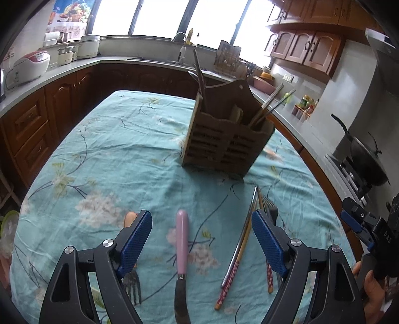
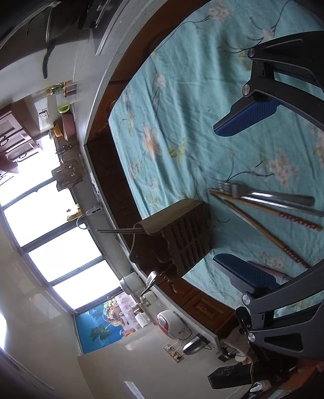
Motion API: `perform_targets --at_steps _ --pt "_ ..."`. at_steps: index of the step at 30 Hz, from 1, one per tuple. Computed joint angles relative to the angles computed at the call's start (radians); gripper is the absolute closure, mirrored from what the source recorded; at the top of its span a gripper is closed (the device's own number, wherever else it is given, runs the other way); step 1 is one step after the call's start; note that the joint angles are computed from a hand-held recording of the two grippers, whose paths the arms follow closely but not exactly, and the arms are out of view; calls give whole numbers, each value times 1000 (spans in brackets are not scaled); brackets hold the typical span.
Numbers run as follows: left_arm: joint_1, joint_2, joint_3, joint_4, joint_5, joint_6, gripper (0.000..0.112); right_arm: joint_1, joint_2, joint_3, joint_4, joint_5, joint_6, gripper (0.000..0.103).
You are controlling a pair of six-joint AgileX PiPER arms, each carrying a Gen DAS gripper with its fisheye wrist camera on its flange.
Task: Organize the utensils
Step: 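Move both tools back over the remaining utensils, then grasp another wooden chopstick with the left tool while the right tool grasps a steel chopstick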
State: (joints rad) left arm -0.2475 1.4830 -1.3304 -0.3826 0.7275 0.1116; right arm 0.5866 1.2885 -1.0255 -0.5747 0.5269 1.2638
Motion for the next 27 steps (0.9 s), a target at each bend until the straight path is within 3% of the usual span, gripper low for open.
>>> perform_targets --at_steps 8,18,23,27 --pt "-98 67 -78 107 48 -46 30 5 -35 52 10 11 25 7" --pt "-195 253 -263 211 125 -70 30 -42 -34 58 52 7 -16 7" --pt "-267 380 -396 333 191 -128 32 -88 -14 56 113 -15 -72 7" --pt "-293 479 -510 390 267 -167 41 -112 15 45 161 -27 -124 7"
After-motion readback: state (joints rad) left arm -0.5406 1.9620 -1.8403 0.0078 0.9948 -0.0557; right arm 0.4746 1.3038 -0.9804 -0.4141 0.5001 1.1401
